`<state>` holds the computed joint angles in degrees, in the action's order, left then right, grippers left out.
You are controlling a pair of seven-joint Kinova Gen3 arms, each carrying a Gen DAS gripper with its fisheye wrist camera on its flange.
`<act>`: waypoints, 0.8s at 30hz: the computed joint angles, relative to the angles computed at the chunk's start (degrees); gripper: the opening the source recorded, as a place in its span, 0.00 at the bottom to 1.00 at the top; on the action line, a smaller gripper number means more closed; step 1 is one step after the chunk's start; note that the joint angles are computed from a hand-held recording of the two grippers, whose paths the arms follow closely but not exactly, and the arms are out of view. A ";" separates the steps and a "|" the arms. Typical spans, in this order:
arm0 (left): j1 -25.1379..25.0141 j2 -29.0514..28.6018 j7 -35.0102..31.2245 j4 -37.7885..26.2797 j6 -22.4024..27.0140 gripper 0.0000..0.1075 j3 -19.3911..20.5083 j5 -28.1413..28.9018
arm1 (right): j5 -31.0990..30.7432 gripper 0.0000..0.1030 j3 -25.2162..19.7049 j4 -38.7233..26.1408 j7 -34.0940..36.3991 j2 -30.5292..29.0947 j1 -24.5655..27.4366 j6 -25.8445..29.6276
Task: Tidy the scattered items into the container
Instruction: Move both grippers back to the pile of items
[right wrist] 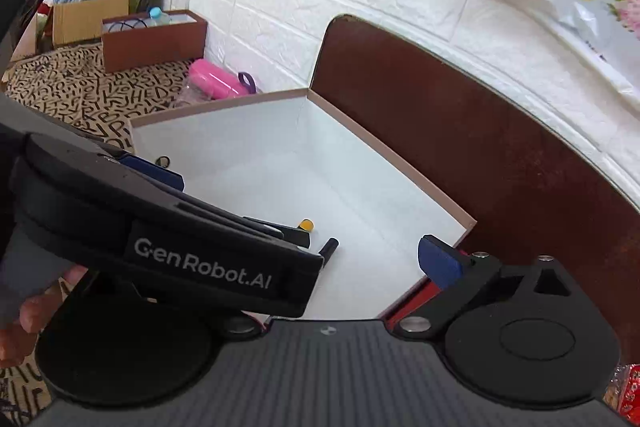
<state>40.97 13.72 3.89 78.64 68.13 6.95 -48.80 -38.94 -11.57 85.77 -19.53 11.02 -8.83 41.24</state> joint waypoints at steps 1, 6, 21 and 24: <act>1.14 0.15 0.99 -0.26 1.05 0.96 0.23 -0.91 | -1.58 0.96 -0.25 1.22 1.63 -0.94 0.99 -0.16; 7.50 1.86 5.11 -1.64 6.30 0.96 1.36 -6.23 | -10.53 0.96 2.18 6.68 9.89 -5.24 4.93 2.83; 25.58 10.69 23.69 -2.49 13.96 0.96 -0.14 -17.44 | -29.47 0.96 16.24 22.56 29.24 -13.57 12.93 16.91; 28.25 12.27 24.51 -2.45 16.07 0.96 -0.06 -17.89 | -31.99 0.97 18.43 27.31 32.91 -14.89 14.27 18.41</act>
